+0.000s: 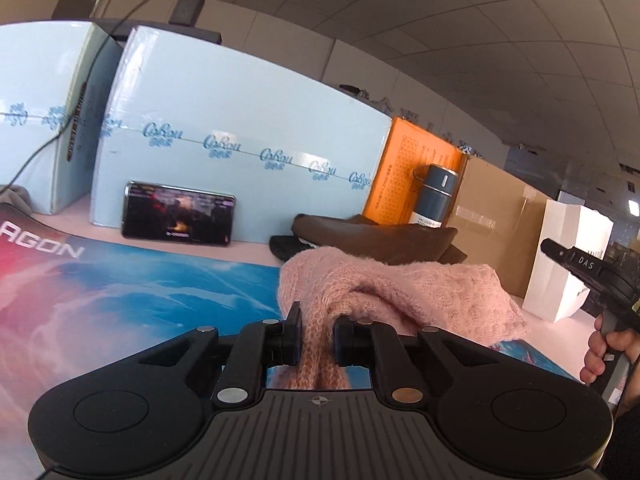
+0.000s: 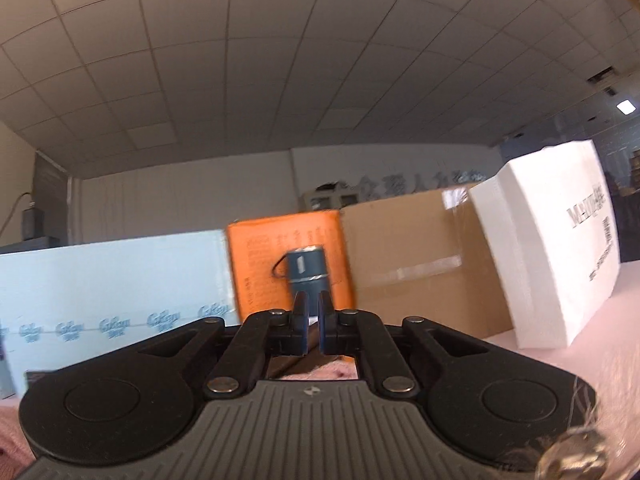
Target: Fold clothes
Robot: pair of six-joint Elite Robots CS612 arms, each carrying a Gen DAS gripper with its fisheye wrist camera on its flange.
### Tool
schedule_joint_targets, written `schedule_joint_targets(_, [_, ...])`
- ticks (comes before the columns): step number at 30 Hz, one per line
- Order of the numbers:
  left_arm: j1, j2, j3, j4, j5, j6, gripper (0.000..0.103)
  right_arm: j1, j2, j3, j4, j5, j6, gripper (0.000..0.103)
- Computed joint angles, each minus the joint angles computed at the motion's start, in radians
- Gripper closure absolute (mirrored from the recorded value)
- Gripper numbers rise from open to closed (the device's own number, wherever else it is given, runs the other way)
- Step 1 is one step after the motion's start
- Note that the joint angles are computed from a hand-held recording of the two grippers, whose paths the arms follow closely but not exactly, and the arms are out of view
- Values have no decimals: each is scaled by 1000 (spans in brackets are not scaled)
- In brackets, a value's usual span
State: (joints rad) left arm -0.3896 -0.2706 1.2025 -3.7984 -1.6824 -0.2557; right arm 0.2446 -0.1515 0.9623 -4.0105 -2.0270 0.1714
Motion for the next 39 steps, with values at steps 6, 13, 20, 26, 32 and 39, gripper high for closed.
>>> schedule_joint_targets(6, [11, -32, 101, -70, 82, -7, 90, -19, -77, 141, 166, 51, 203, 2])
schedule_joint_targets(13, [19, -38, 124, -50, 81, -19, 90, -62, -106, 147, 442, 225, 444, 3])
schedule_joint_targets(20, [21, -33, 130, -77, 78, -19, 90, -51, -94, 126, 512, 240, 410, 84])
schedule_joint_targets(26, [21, -37, 145, -150, 141, 6, 90, -45, -109, 193, 266, 270, 416, 101])
schedule_joint_targets(32, [8, -51, 189, -269, 313, 122, 90, -32, -139, 270, 70, 279, 413, 99])
schedule_joint_targets(39, [5, -55, 216, -244, 506, 177, 90, -46, -159, 310, 181, 326, 468, 14])
